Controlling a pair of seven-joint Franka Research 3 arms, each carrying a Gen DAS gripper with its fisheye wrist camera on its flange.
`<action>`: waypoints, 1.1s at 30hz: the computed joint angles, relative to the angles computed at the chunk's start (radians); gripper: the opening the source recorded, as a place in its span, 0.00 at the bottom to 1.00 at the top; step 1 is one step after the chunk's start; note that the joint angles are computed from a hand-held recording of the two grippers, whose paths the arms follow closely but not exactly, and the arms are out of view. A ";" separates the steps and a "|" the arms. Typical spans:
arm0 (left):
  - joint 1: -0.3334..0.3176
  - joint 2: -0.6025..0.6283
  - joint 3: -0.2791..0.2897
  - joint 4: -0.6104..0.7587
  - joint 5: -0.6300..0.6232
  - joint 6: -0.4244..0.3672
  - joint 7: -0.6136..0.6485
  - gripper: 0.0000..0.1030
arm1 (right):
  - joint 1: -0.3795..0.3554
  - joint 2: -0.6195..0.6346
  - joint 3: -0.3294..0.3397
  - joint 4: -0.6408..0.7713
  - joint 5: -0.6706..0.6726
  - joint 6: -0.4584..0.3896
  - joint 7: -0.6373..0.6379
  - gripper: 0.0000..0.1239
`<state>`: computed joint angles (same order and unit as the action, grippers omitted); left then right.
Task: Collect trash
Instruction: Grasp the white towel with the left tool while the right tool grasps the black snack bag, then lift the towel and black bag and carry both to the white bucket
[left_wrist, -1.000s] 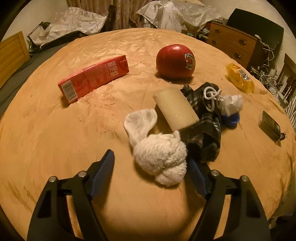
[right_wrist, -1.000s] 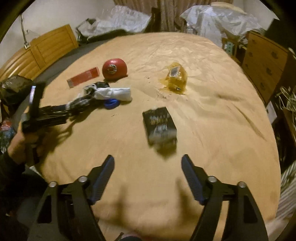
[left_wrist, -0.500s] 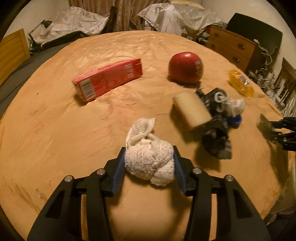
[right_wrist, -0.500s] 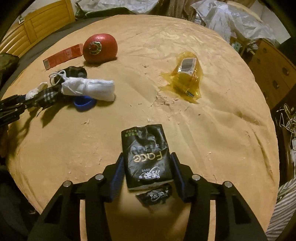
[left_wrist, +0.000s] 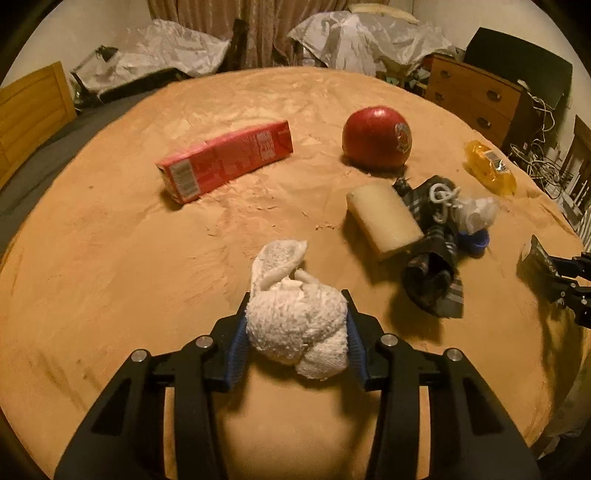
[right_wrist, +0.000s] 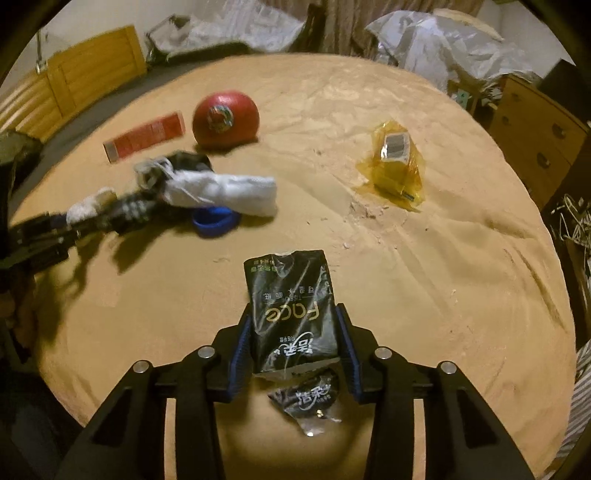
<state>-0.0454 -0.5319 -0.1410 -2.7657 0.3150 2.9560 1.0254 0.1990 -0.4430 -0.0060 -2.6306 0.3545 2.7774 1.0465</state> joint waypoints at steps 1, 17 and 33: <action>0.019 -0.027 -0.025 -0.011 0.011 -0.002 -0.022 0.42 | 0.010 -0.020 -0.002 -0.016 0.016 0.017 0.002 0.33; 0.021 -0.474 -0.257 -0.045 0.134 -0.100 -0.351 0.42 | 0.120 -0.543 0.063 -0.277 0.095 0.250 0.179 0.33; 0.009 -0.543 -0.310 0.006 0.276 -0.152 -0.525 0.43 | 0.056 -0.824 0.105 -0.363 -0.071 0.177 0.351 0.34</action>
